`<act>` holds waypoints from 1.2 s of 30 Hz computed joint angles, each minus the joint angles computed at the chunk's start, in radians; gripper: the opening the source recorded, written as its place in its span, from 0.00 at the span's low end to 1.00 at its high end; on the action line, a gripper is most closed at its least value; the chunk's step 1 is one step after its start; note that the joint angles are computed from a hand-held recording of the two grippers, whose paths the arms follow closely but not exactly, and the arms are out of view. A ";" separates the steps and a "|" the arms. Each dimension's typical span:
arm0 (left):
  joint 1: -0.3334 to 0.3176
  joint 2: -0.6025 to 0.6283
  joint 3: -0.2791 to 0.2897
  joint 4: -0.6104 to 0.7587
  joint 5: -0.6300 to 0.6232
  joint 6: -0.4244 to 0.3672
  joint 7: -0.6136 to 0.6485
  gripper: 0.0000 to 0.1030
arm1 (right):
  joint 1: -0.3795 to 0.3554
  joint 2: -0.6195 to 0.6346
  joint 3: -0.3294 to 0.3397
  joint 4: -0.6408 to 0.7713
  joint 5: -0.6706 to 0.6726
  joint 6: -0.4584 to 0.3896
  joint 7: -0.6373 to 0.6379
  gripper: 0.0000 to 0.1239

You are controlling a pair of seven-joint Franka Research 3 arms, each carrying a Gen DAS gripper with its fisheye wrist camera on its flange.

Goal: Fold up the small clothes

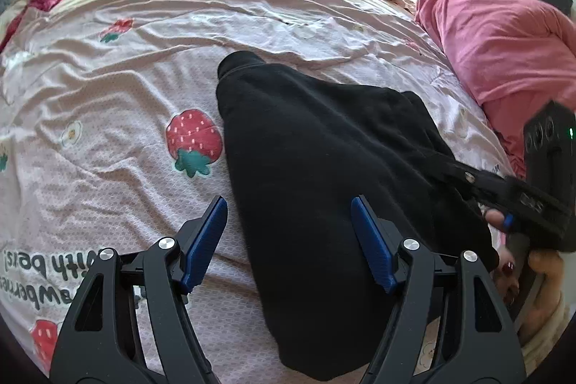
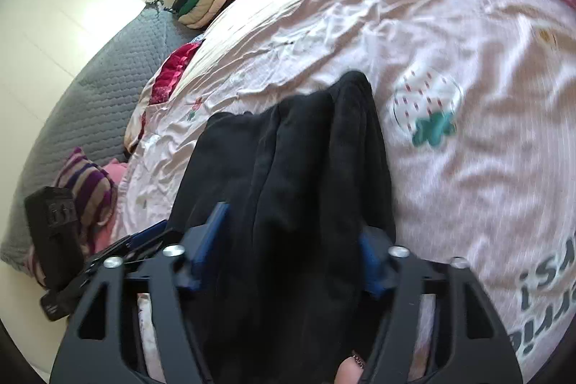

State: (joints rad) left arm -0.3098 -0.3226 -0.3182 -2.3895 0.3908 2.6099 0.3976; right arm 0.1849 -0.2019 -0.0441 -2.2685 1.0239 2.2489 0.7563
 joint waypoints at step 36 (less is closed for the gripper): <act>-0.071 -0.065 0.011 -0.092 -0.121 0.114 -0.008 0.68 | -0.040 -0.139 -0.022 -0.102 -0.161 -0.068 0.038 0.16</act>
State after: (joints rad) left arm -0.3805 -0.3879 -0.3072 -2.4818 0.2694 2.7237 0.3900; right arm 0.1445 -0.3413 -0.0664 -2.3704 0.8631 2.1807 0.7939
